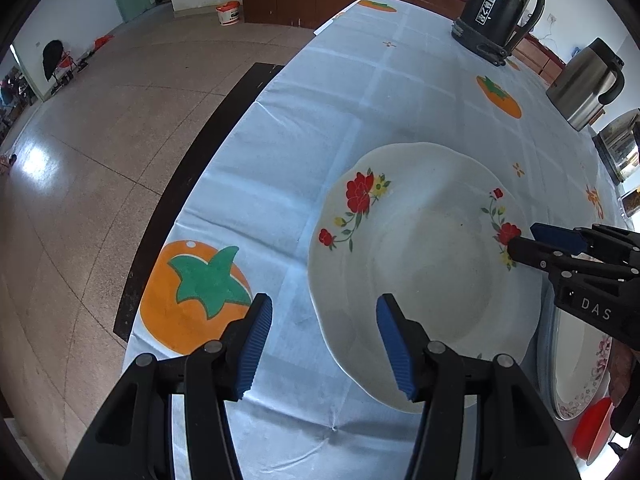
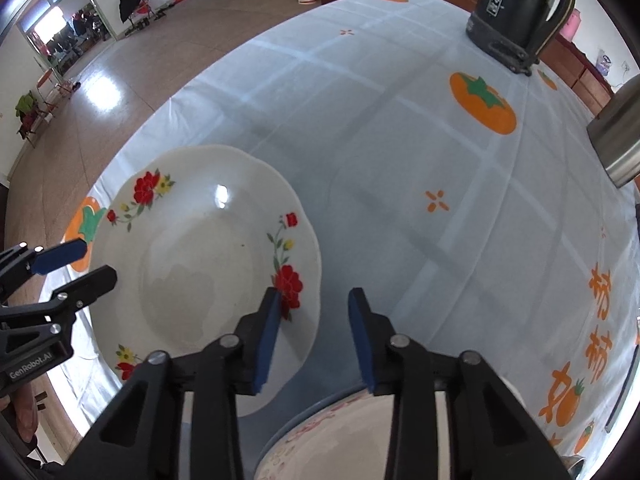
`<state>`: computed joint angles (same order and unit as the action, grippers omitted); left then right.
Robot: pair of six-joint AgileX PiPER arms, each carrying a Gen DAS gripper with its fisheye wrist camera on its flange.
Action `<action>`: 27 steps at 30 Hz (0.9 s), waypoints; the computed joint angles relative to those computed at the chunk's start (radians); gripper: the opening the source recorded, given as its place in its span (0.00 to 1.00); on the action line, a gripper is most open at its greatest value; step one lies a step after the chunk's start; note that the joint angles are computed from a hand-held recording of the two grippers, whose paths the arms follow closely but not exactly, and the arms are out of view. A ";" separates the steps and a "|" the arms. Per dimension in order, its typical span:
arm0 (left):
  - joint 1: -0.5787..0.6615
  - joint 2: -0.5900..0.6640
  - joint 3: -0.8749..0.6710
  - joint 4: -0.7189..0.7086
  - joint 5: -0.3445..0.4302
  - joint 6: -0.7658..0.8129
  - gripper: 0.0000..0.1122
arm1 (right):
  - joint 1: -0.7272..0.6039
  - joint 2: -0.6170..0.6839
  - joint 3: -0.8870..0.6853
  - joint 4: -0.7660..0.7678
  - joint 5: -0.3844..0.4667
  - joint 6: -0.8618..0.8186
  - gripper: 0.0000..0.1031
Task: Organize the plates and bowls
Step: 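Move the right tool to the white red-flower plate and grip its rim, then carry the white red-flower plate over the floral plate stack with both tools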
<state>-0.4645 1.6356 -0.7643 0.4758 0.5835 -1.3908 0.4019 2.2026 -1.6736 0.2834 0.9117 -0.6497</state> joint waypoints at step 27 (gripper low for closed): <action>-0.048 -0.005 0.011 -0.015 0.036 -0.023 0.24 | 0.028 -0.026 0.046 -0.011 -0.027 -0.012 0.19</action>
<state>-0.5125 1.6304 -0.7538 0.4605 0.6191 -1.4141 0.4298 2.1764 -1.6275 0.2724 0.8845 -0.6615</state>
